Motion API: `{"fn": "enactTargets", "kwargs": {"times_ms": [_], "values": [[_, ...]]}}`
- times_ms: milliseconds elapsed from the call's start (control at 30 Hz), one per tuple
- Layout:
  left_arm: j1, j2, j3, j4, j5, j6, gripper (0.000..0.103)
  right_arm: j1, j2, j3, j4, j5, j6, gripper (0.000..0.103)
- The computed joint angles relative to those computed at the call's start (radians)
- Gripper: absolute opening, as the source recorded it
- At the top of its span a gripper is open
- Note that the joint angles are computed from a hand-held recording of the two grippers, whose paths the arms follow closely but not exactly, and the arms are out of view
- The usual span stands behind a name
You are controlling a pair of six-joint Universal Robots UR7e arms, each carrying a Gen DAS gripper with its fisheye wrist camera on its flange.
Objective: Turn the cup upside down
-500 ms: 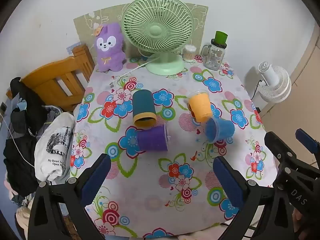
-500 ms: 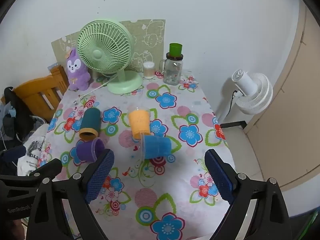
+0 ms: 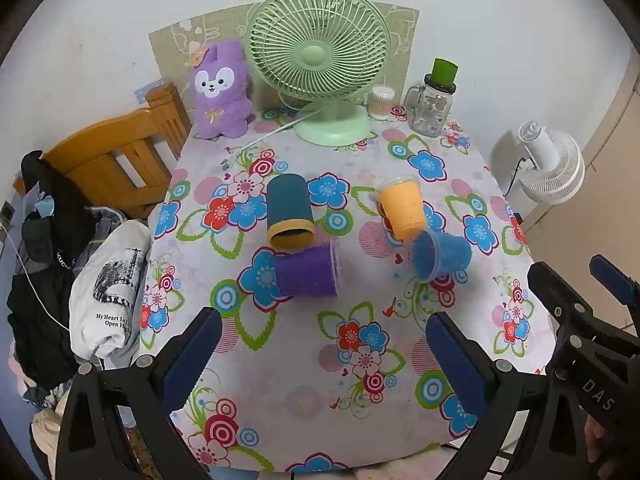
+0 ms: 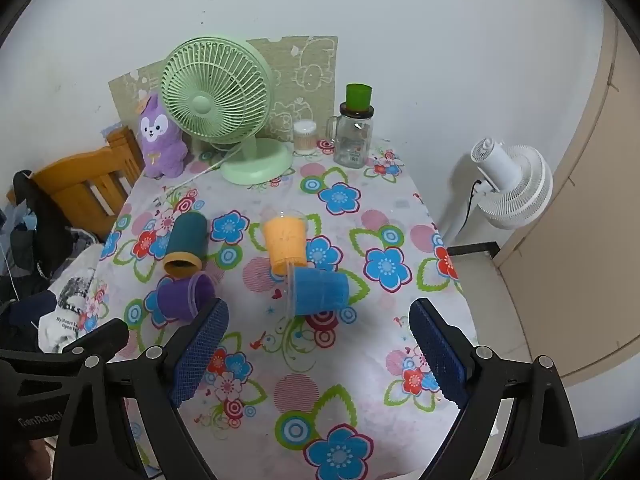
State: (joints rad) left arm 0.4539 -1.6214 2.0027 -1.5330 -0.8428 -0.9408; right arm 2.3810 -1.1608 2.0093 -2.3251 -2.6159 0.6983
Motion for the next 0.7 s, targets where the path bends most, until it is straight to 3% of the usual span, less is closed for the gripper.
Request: {"fn": "enactTargets", "kwargs": {"times_ms": [700], "values": [[0.008,-0.006,0.007,-0.009,-0.008,0.009,0.103,-0.006,0.011,0.0,-0.001,0.018,-0.017,0.094]]}}
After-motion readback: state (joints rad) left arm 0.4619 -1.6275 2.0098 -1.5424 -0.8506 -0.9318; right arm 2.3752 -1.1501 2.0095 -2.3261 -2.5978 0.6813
